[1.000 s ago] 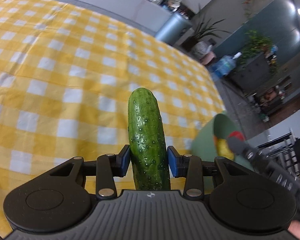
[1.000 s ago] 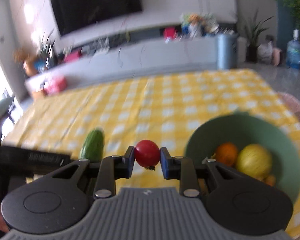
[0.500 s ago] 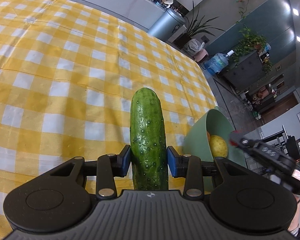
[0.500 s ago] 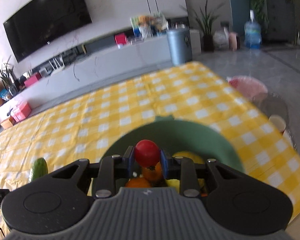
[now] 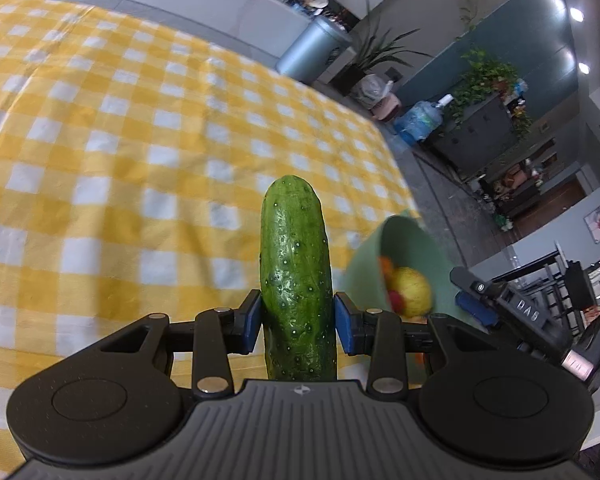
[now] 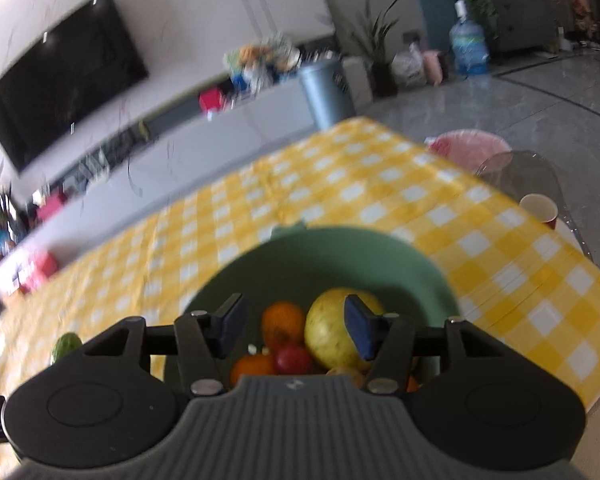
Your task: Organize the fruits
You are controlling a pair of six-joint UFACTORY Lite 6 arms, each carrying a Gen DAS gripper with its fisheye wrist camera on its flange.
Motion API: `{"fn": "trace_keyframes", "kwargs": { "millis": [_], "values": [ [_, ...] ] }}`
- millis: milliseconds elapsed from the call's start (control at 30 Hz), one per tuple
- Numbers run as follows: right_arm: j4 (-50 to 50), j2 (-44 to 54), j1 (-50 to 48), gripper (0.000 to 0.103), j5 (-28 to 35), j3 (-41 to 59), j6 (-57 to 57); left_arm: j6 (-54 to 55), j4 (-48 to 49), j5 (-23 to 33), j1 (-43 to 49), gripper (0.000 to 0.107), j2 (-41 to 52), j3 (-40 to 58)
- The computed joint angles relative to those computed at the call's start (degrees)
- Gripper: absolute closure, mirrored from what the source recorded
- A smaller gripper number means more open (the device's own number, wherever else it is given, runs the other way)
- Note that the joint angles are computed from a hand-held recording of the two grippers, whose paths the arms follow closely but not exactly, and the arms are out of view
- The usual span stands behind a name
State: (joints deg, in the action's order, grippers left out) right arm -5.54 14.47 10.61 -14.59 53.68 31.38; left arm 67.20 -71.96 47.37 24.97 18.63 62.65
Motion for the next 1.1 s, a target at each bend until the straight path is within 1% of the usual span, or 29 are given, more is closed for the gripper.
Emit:
{"fn": "trace_keyframes", "kwargs": {
  "millis": [67,100,167,300,333,400,467,567,633,667,700,800,833,867,900,933,967,1000,1067,1100],
  "values": [
    [2.10,-3.15,-0.99,0.048,-3.59,-4.31,-0.24,-2.30,0.40,0.76,-2.03,0.065,-0.31,1.78],
    [0.77,-4.57,-1.96,0.047,-4.70,-6.00,1.34,-3.57,0.65,0.80,-3.57,0.065,-0.35,2.74],
    [-3.70,-7.07,-4.24,0.046,-6.09,-8.70,5.77,-8.01,2.13,0.22,-7.61,0.065,0.51,5.78],
    [-13.54,-10.12,-9.11,0.046,-9.90,-12.44,15.88,-16.03,5.62,-2.72,-17.11,0.064,4.57,12.86],
    [-16.92,-10.19,-10.36,0.046,-10.83,-12.78,19.08,-18.40,7.68,-4.00,-19.38,0.064,6.24,15.41],
    [-23.38,-10.18,-12.93,0.046,-13.09,-13.53,25.17,-25.79,14.97,-6.74,-23.47,0.064,10.26,21.72],
    [-27.62,-9.87,-14.86,0.046,-15.88,-14.36,29.11,-33.20,21.97,-7.78,-26.45,0.064,14.60,28.42],
    [-30.37,-8.54,-16.69,0.046,-19.77,-15.17,32.34,-39.40,29.45,-6.44,-29.06,0.064,21.06,37.90],
    [-32.85,-7.77,-17.38,0.046,-20.70,-14.92,34.05,-43.79,35.24,-2.31,-30.72,0.065,27.30,47.28],
    [-33.06,-7.71,-17.39,0.046,-20.96,-15.07,34.01,-45.08,36.54,-0.98,-31.27,0.065,29.48,50.35],
    [-33.53,-7.41,-17.54,0.046,-21.24,-14.93,34.17,-45.76,37.82,-0.17,-31.92,0.065,31.52,53.11],
    [-34.48,-6.73,-18.35,0.046,-22.58,-15.01,34.87,-47.21,42.79,-0.05,-33.83,0.065,35.08,58.10],
    [-34.58,-6.69,-18.53,0.046,-22.66,-15.06,34.98,-47.18,43.69,-1.33,-34.24,0.064,34.31,56.92],
    [-34.39,-6.60,-18.65,0.046,-22.39,-15.03,34.88,-46.84,44.19,-3.83,-34.47,0.063,31.62,53.34],
    [-33.92,-6.67,-18.56,0.046,-21.83,-15.04,34.54,-46.68,44.52,-8.33,-34.83,0.055,28.41,48.62],
    [-33.66,-6.74,-18.48,0.046,-21.34,-14.99,34.27,-46.41,44.67,-11.28,-34.65,0.036,25.87,45.35],
    [-33.80,-7.30,-18.52,0.045,-20.99,-15.39,34.26,-46.28,44.61,-13.47,-34.51,0.027,23.43,42.27],
    [-34.25,-7.65,-18.54,0.045,-20.65,-15.48,34.61,-45.31,43.64,-15.08,-34.24,0.020,21.22,39.43],
    [-36.27,-8.55,-18.82,0.044,-19.91,-15.42,36.18,-43.42,42.76,-16.70,-33.80,0.020,17.01,34.12],
    [-37.58,-9.37,-18.70,0.039,-18.89,-15.27,37.13,-43.52,43.56,-17.27,-33.83,0.020,14.92,31.71]
  ]
}}
